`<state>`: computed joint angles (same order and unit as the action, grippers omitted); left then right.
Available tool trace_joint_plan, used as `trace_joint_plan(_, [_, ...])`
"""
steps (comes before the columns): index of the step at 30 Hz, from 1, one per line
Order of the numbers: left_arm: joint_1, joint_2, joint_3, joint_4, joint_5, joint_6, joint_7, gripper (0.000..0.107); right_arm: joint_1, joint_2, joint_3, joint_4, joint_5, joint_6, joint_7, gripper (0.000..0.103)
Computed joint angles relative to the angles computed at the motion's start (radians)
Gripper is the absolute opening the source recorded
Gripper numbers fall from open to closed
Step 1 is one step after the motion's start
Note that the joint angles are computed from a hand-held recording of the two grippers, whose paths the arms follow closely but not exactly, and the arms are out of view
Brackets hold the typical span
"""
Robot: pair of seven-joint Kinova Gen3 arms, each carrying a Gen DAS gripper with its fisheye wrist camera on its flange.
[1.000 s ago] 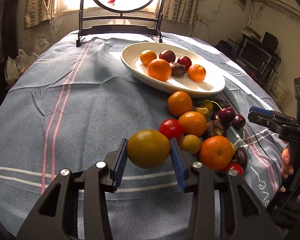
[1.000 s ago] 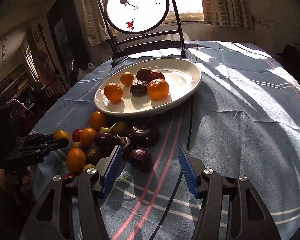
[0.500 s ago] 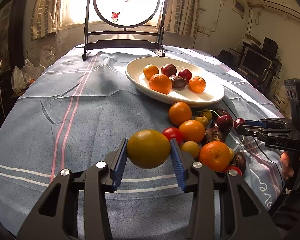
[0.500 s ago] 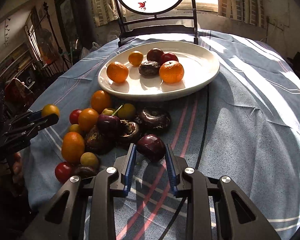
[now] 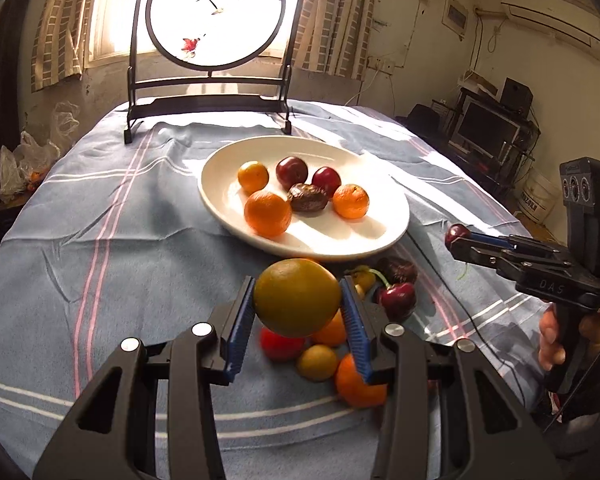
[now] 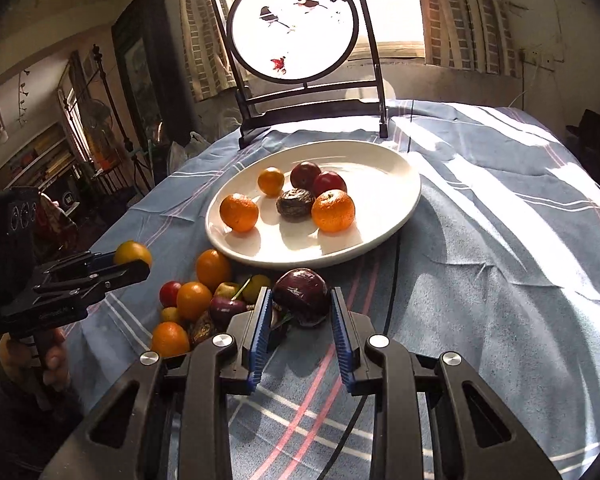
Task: Organize fruits
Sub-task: 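Grasp a yellow-green round fruit with the left tool while the right tool grasps a dark red plum, then place the yellow-green fruit and the plum on the white plate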
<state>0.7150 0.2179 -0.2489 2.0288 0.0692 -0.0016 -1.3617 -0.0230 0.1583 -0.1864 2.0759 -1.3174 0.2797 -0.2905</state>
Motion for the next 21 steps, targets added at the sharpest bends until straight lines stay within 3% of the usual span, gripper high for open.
trace_joint_plan(3, [0.002, 0.051, 0.015, -0.113, -0.031, 0.052, -0.005, 0.041, -0.099, 0.049, 0.133, -0.095, 0.091, 0.043, -0.122, 0.030])
trace_joint_plan(7, [-0.090, 0.148, 0.119, -0.273, -0.066, 0.167, 0.011, 0.042, -0.248, 0.142, 0.302, -0.210, 0.212, 0.067, -0.285, 0.031])
trace_joint_plan(8, [-0.111, 0.175, 0.141, -0.313, -0.073, 0.208, 0.015, 0.042, -0.257, 0.157, 0.313, -0.230, 0.242, 0.073, -0.325, 0.034])
trace_joint_plan(9, [-0.121, 0.197, 0.148, -0.347, -0.087, 0.246, 0.032, 0.042, -0.256, 0.162, 0.305, -0.236, 0.260, 0.063, -0.351, 0.046])
trace_joint_plan(11, [-0.146, 0.214, 0.163, -0.367, -0.065, 0.273, 0.032, 0.042, -0.211, 0.148, 0.235, -0.217, 0.260, 0.011, -0.354, 0.052])
trace_joint_plan(13, [-0.125, 0.187, 0.140, -0.324, -0.065, 0.235, 0.051, 0.047, -0.137, 0.125, 0.142, -0.184, 0.219, -0.012, -0.292, 0.052])
trace_joint_plan(17, [0.052, 0.118, -0.034, -0.204, -0.211, 0.124, 0.182, 0.070, 0.026, 0.066, -0.043, -0.082, 0.082, -0.063, -0.129, 0.052])
trace_joint_plan(21, [0.225, 0.062, -0.197, -0.108, -0.308, 0.058, 0.290, 0.079, 0.211, 0.026, -0.206, 0.014, -0.081, -0.039, 0.031, 0.052])
